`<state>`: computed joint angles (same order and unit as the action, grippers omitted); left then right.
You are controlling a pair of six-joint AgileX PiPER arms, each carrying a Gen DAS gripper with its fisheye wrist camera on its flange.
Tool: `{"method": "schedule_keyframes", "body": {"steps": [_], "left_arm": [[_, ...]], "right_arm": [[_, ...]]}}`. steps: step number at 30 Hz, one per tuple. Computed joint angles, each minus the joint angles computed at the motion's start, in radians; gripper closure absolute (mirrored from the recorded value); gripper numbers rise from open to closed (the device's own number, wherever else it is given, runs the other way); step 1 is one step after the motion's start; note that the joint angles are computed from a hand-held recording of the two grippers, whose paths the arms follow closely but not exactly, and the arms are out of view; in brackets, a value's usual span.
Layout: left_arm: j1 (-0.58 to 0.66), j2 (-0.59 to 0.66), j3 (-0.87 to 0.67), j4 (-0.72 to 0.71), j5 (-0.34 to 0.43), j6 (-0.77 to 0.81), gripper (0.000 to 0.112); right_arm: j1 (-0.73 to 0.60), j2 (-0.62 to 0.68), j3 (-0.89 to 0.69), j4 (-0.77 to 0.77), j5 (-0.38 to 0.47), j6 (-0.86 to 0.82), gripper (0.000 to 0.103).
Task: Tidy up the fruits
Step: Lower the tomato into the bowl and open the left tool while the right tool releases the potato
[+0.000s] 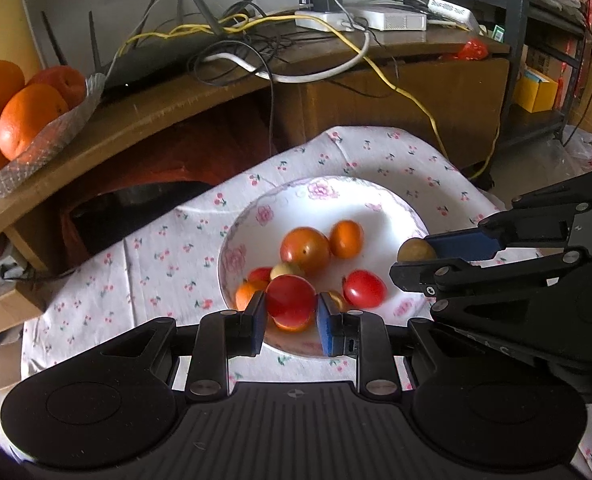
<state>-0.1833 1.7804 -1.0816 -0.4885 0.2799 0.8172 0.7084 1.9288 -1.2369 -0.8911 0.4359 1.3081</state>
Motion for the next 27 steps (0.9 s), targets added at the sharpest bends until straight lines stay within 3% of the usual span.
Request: {"method": "schedule_keyframes", "body": {"steps": [27], "left_arm": [[-0.028,0.197,-0.205,0.124,-0.007,-0.138,0.080]], "right_arm": [[-0.139,0.158,-0.169,0.139,-0.070,-0.192,0.079]]}}
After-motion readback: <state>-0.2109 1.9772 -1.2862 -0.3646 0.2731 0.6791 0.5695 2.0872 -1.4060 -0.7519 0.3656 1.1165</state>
